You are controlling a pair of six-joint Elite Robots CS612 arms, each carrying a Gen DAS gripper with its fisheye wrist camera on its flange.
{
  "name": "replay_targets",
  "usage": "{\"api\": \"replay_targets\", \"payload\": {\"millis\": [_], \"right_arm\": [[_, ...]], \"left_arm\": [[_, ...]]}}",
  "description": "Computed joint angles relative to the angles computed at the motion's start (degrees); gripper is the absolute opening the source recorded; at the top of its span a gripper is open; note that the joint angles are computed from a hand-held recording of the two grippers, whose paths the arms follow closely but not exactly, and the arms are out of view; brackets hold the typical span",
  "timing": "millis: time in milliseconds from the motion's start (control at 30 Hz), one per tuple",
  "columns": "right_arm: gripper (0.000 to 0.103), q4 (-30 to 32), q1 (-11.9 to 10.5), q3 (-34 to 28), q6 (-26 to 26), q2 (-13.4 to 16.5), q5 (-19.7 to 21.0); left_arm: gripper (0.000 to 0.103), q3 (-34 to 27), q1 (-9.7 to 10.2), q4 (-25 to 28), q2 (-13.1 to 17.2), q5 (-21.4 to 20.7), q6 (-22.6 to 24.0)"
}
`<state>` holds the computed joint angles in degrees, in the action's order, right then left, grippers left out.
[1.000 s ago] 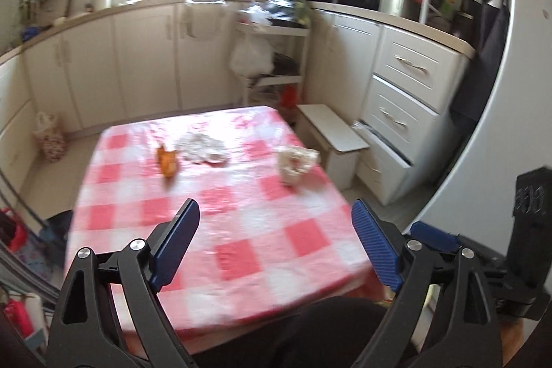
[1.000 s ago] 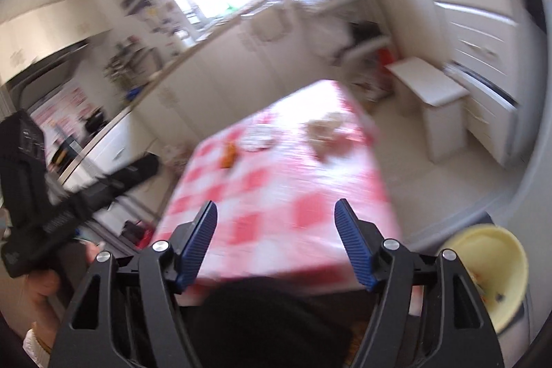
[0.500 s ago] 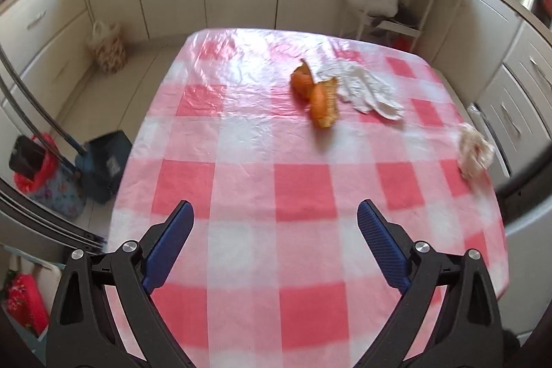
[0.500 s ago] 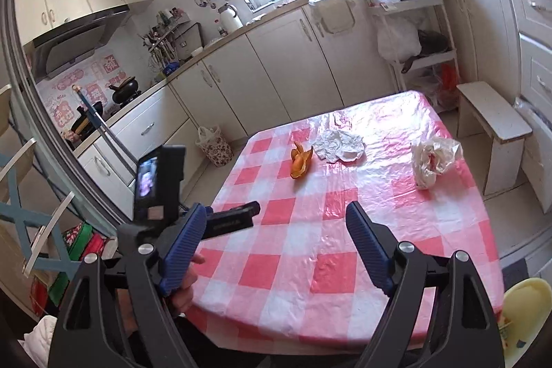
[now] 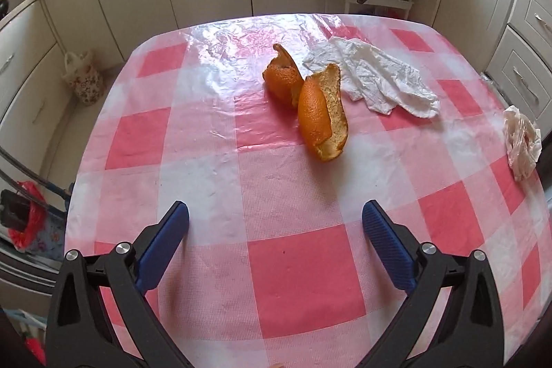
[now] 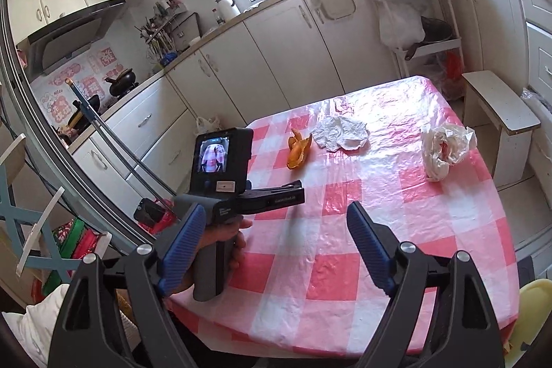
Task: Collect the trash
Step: 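Move both open tools back above the table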
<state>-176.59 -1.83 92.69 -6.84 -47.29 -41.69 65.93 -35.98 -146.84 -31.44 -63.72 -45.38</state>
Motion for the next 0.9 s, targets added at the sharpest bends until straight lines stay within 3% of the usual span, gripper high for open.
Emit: {"api": "replay_targets", "payload": {"millis": [400,900], "right_arm": [[0.085,-2.07,-0.25,0.58,1.29,-0.18,0.48],[0.087,-0.12,-0.21,0.26,1.65,-0.40,-1.16]], "left_arm": [[0.097,-0.10,0.05,0.00,0.03,-0.10,0.07],[0.097,-0.03,0.06,-0.08,0.00,-0.14,0.11]]}}
